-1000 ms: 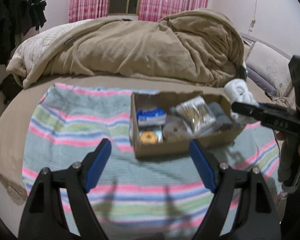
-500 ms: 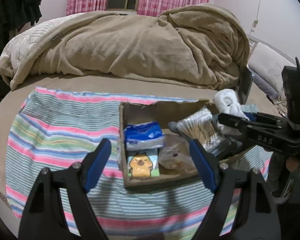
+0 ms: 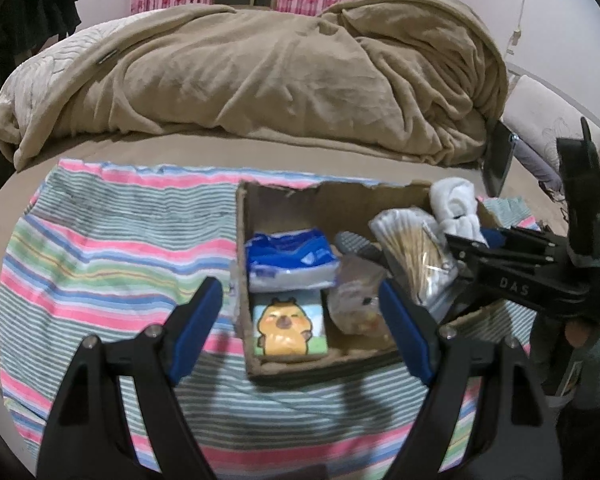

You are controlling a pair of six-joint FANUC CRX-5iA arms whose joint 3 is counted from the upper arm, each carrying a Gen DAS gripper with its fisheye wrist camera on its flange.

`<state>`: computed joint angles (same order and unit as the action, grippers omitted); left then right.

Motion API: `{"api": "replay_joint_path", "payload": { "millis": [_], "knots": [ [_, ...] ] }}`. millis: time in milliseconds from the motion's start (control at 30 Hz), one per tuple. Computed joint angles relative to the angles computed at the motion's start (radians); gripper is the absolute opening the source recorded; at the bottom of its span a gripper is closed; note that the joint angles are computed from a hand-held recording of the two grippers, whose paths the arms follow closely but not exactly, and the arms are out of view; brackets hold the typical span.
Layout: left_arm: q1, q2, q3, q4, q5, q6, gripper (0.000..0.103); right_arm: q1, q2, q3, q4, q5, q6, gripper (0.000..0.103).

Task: Organize objects

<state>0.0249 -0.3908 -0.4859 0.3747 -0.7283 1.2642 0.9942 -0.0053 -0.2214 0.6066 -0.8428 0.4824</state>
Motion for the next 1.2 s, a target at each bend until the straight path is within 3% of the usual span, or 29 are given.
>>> {"api": "replay_joint_path", "payload": {
  "millis": [67,233,967,1200],
  "knots": [
    [0.005,-0.013,-0.003,0.004,-0.005,-0.003,0.082,0.008,-0.002,0.002,0.011,-0.012,-0.013,0.045],
    [0.029,-0.063,-0.024,0.032,-0.026,-0.021,0.082,0.030,-0.040,-0.023,0.050,-0.010,-0.074,0.069],
    [0.090,-0.382,-0.117,0.067,-0.211,0.003,0.082,0.330,-0.241,-0.159,0.175,-0.201,-0.361,0.070],
    [0.070,-0.478,-0.147,-0.031,-0.247,0.096,0.082,0.436,-0.277,-0.204,0.212,-0.294,-0.482,0.070]
  ]
}}
